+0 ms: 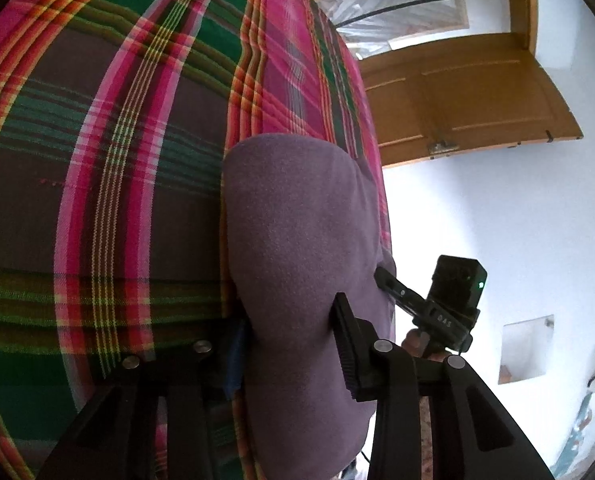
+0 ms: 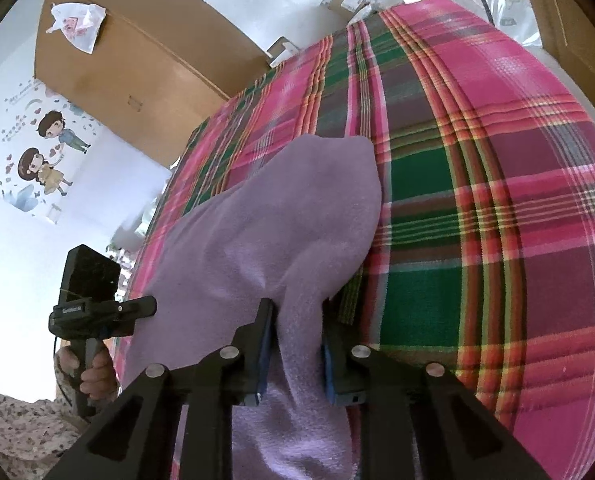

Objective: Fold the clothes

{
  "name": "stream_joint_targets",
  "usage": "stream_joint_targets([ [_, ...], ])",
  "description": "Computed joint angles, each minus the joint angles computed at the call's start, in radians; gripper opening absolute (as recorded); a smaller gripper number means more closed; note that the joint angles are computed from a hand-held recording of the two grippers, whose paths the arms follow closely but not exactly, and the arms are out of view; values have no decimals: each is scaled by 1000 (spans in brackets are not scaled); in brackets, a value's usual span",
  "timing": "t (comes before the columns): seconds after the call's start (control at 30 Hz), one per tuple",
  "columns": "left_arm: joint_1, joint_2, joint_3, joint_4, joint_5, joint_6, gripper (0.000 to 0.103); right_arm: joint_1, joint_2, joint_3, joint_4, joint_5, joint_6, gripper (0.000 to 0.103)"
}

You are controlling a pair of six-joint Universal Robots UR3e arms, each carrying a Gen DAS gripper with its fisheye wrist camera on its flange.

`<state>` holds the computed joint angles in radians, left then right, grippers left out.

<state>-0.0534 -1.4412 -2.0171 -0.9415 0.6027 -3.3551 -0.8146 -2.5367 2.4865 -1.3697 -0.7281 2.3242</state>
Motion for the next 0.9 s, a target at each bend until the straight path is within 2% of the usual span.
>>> stream_joint_targets([
  [0.07,-5,9,-9,23,12,-23,40,35,-17,21,-67,4,70,18],
  [0.2,-13,23,-8,30,34,-36,39,47,-83,31,-73,9,125,17],
  [0.33,-11,35,-10,30,34,-27,39,-20,-154,-7,96,39,59,16],
  [0.53,12,54,-30,29,-5,-29,38,-39,-198,-68,199,74,43,15],
  [0.6,16,53,-22,27,-14,-27,37,6,-184,-49,98,84,124,15],
  [0.77,23,45,-2,15,-29,-18,36,40,-142,-31,-7,92,187,15],
  [0.87,26,32,11,16,-37,-14,34,65,-84,-16,-105,60,212,16],
  [0.9,24,22,15,29,-37,-23,34,94,-58,0,-185,35,257,16],
])
